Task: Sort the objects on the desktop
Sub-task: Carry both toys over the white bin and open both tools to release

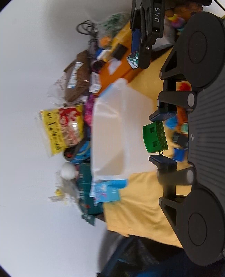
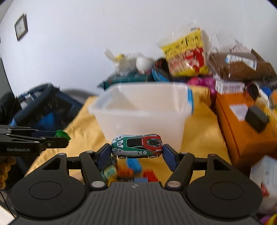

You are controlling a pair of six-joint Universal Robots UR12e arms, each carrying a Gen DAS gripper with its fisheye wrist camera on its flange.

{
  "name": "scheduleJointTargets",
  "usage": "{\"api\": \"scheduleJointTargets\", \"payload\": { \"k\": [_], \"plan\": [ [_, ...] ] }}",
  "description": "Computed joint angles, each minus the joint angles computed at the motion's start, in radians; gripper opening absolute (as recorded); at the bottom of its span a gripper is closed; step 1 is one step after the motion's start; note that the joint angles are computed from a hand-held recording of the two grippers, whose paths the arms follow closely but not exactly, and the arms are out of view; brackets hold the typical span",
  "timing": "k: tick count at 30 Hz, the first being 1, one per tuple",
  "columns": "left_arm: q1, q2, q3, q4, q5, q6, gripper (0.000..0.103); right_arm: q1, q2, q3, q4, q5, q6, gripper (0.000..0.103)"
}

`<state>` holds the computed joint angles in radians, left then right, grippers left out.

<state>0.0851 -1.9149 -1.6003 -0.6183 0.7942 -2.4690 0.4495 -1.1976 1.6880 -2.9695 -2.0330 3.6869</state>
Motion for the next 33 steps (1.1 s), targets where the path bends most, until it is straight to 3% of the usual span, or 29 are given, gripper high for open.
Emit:
{"api": "scheduleJointTargets", "payload": {
  "k": [15, 33],
  "plan": [
    [-0.065, -0.098, 0.219, -0.096, 0.039, -0.069, 0.046, -0.080, 0.008, -0.110, 0.077, 0.038, -0.064, 0.068],
    [-0.128, -0.198, 0.402, -0.269, 0.132, -0.072, 0.046, -0.158, 0.053, -0.227, 0.315, 0.194, 0.018, 0.068]
  ]
}}
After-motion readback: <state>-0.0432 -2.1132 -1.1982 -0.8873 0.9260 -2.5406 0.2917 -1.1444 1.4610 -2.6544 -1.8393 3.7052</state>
